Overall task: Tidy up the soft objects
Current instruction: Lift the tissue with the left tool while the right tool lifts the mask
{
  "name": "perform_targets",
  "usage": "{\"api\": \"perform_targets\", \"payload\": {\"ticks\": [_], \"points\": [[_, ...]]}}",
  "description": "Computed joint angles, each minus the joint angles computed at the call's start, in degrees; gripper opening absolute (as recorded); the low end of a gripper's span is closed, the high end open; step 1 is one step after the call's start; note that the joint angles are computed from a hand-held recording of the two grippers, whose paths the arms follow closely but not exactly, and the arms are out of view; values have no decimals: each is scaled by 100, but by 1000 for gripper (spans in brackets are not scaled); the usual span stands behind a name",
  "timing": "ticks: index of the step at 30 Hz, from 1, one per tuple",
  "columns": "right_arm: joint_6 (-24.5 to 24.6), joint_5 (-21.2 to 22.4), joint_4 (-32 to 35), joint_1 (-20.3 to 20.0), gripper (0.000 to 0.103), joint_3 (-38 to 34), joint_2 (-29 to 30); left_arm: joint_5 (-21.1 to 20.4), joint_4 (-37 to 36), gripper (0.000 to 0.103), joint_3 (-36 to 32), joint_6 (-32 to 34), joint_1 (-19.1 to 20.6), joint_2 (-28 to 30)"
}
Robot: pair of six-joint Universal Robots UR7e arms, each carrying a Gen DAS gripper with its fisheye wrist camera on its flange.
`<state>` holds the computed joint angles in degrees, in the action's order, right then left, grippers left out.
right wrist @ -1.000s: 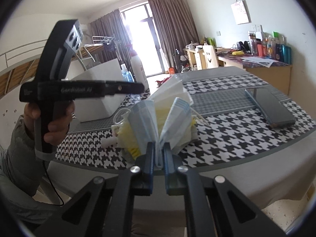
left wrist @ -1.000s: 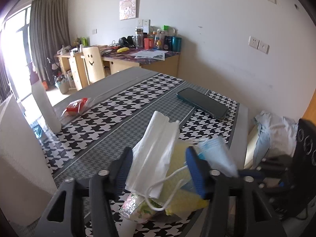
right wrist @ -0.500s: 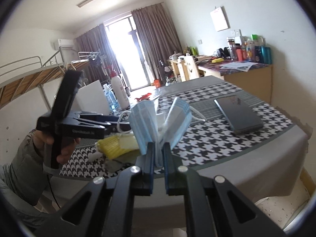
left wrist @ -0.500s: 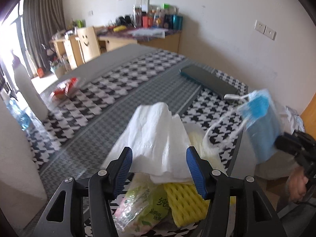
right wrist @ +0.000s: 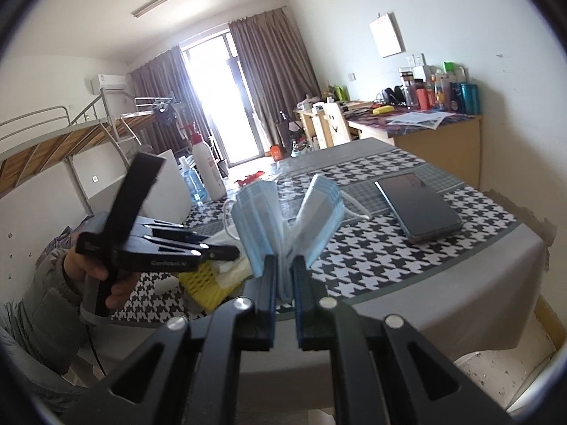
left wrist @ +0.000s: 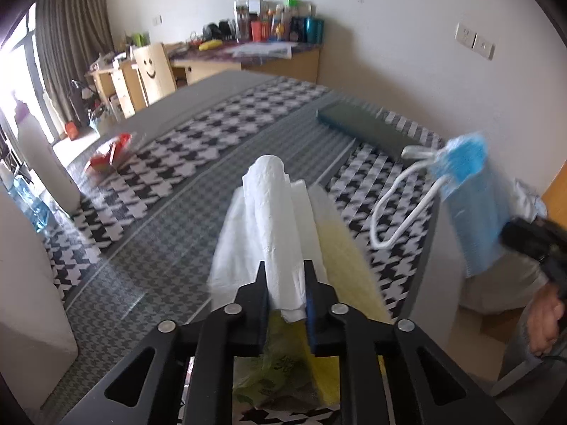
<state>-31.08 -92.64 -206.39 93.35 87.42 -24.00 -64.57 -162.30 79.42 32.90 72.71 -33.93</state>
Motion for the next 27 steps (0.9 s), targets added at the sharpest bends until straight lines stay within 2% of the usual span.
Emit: {"api": "perform_targets", "payload": {"ticks": [5,9,13,16,21,22,25,27], "points": [[-39,35,3,20,11,-11,1,-248,-428,11,251,-81,-16,-238],[-60,67,25,45,11,-37,6,-709,-562,11,457,-210,31,-493],[-97,76,31,65,11,-56,19,-995,-812,11,659,-286,44,-689],[-112,77,10,72,11,-49,15,-748,-897,11,822,-60,9,-705],[-105,71,-3,68,11,-56,25,-501,-630,14,935,-68,59,-657],[-97,63,13,65,11,-73,33,-435,-652,15,947,-40,66,-640],[-96,90,33,67,11,-72,35,-251,-816,29,976,89,49,-561],[-103,111,47,67,11,-72,32,-199,-929,44,1006,224,12,-524]]}}
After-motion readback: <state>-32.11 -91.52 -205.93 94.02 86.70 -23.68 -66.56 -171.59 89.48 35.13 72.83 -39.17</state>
